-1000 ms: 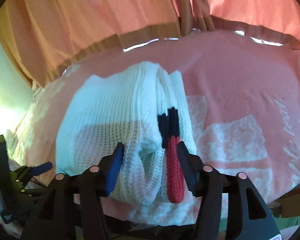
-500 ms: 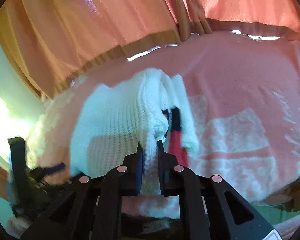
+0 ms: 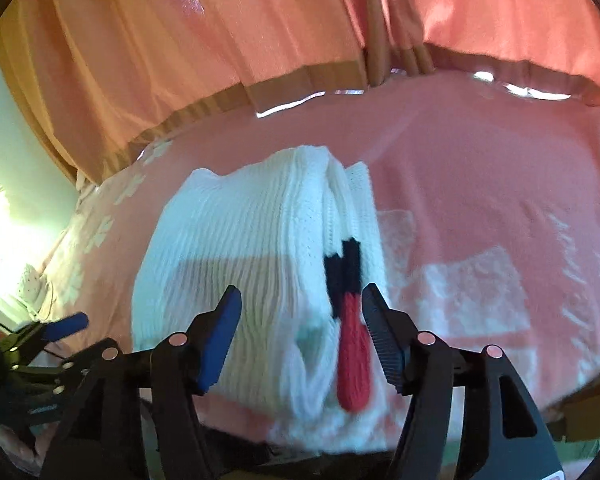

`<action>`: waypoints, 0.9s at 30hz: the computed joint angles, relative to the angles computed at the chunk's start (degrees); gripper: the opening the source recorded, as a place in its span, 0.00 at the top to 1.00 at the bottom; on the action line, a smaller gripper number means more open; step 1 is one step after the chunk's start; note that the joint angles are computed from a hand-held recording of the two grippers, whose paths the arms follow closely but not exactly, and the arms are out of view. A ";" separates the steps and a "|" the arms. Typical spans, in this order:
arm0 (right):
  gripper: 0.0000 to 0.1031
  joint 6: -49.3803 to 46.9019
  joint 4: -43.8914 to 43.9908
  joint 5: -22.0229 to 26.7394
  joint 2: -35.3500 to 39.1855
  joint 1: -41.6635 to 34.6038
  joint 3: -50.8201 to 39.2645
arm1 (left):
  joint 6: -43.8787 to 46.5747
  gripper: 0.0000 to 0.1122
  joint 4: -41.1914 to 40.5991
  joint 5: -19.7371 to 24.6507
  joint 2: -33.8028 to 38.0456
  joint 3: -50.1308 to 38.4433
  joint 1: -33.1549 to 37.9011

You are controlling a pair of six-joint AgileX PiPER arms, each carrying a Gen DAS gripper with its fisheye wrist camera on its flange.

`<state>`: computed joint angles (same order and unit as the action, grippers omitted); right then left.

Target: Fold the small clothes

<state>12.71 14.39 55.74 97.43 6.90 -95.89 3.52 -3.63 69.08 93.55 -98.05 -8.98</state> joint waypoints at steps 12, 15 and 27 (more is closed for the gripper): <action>0.77 1.89 -7.81 -5.74 -1.70 0.75 9.79 | -3.88 0.26 6.57 -1.86 7.07 -3.56 -4.26; 0.72 2.66 -9.36 -6.77 -2.28 1.61 10.29 | -4.65 0.26 7.46 -2.40 7.48 -2.67 -5.07; 0.73 2.83 -12.81 -5.46 0.12 6.41 -0.51 | -6.89 0.23 10.03 -3.26 7.50 -1.13 -6.05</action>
<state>15.53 1.58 50.28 97.55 13.31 -96.40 -3.37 6.40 65.82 101.05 -99.18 -15.03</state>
